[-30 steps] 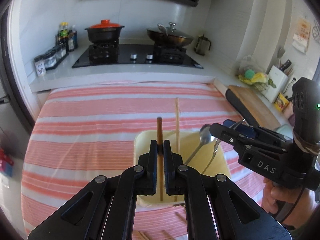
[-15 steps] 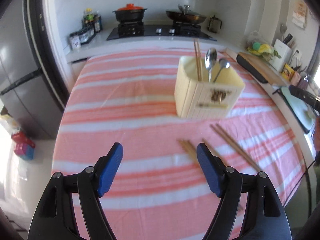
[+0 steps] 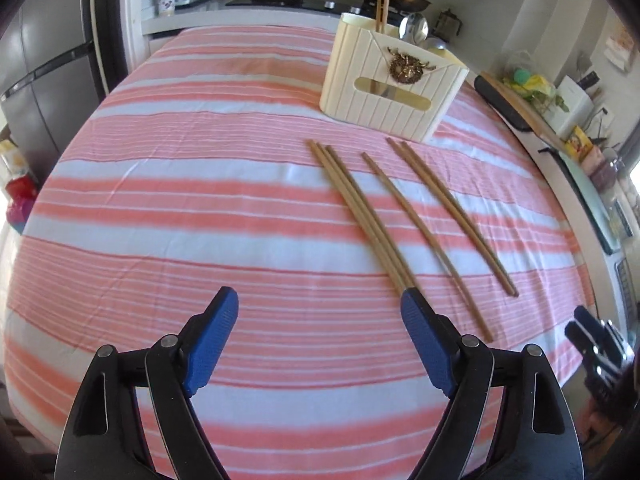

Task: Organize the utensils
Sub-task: 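Open both tools and withdraw them toward the remaining chopsticks, then grasp a chopstick with the right tool while the left tool grasps another chopstick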

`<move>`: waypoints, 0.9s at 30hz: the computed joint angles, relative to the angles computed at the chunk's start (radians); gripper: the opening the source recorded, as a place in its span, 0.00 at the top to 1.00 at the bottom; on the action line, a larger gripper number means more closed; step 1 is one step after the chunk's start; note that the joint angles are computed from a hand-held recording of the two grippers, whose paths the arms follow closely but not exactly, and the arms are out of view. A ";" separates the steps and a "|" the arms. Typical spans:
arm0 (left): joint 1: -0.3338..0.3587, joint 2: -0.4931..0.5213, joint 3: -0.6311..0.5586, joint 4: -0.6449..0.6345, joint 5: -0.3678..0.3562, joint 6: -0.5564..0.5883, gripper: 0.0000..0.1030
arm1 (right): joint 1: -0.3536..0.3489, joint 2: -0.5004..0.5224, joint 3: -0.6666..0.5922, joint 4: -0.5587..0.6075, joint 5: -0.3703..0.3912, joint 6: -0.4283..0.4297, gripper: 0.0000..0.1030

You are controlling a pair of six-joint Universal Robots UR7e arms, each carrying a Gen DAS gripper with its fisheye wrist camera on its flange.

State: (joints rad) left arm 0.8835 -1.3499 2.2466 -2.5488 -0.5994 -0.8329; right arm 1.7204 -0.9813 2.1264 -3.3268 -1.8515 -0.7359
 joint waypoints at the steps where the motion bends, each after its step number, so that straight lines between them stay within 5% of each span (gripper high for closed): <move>1: 0.013 0.031 -0.019 -0.031 -0.004 0.008 0.18 | 0.005 0.004 0.001 -0.013 0.006 -0.012 0.52; 8: 0.063 0.171 -0.092 -0.002 0.048 -0.049 0.18 | 0.008 -0.007 0.019 -0.033 0.091 -0.005 0.52; 11: 0.058 0.205 -0.095 -0.001 0.101 -0.049 0.16 | 0.009 -0.010 0.035 -0.048 0.078 -0.032 0.52; 27: 0.064 0.197 -0.106 0.065 0.126 -0.130 0.07 | 0.030 0.028 0.007 -0.066 -0.003 -0.023 0.52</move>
State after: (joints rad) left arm 0.9475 -1.1529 2.1402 -2.4837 -0.4730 -0.9627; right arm 1.7506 -0.9534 2.1337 -3.3925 -1.8548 -0.7588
